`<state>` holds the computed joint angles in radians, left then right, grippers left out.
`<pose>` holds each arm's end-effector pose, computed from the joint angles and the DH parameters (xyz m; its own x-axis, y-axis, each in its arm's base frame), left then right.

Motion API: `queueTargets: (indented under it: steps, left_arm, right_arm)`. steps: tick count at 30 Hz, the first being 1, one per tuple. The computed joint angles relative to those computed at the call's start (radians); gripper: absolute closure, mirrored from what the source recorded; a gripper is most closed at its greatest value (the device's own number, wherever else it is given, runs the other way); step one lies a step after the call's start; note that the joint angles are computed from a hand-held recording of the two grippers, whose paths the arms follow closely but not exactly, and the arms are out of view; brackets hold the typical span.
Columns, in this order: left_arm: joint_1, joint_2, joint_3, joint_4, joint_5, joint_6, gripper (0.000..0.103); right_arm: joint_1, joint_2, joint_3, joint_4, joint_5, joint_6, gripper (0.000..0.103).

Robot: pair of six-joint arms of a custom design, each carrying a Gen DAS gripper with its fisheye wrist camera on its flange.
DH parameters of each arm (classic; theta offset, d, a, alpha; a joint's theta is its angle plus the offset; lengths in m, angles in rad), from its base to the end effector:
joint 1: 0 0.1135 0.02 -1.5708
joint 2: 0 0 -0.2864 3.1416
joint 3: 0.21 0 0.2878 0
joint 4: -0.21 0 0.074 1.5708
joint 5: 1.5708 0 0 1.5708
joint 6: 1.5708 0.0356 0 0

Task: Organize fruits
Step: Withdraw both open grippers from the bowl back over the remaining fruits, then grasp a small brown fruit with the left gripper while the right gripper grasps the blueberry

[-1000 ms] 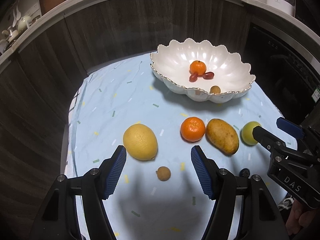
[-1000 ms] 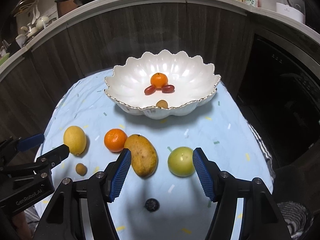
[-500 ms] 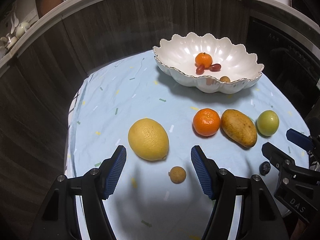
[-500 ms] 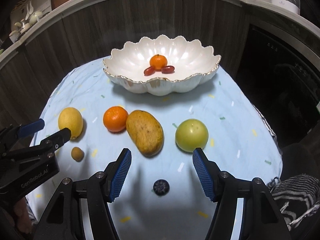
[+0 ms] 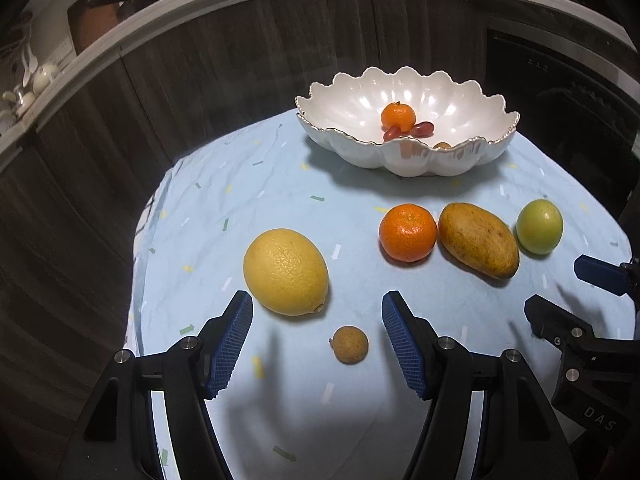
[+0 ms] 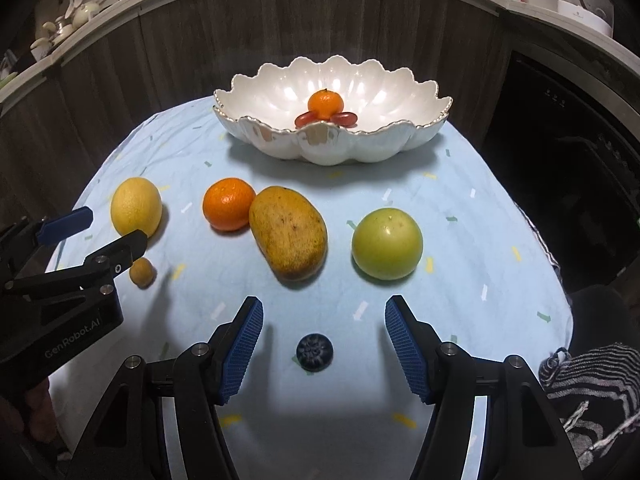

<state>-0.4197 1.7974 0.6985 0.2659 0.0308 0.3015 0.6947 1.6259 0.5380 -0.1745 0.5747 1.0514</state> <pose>0.3095 -0.1393 0.0881 -0.5187 0.5565 -0.6491 0.6077 0.7740 0.1780 0.2053 0.1459 0.0791 -0.7197 0.3487 -0.6003 0.4317 0.9020 0.0064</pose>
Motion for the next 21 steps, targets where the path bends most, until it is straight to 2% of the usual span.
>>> queueTargets:
  steps: [5,11,16,21]
  left_arm:
    - [0.010,0.025,0.018,-0.048,0.035,-0.031,0.037]
    - [-0.008,0.061,0.024,-0.055,0.037,-0.028,0.039]
    - [-0.008,0.083,0.033,-0.051,0.031,-0.033,0.047]
    - [-0.013,0.098,0.037,-0.050,0.030,-0.021,0.059]
  right_arm:
    - [-0.010,0.011,-0.013,0.025,-0.029,-0.012,0.038]
    - [-0.012,0.022,-0.029,0.067,-0.056,-0.027,0.039]
    - [-0.015,0.045,-0.026,0.086,-0.081,-0.041,0.053]
    - [-0.012,0.050,-0.032,0.104,-0.093,-0.043,0.060]
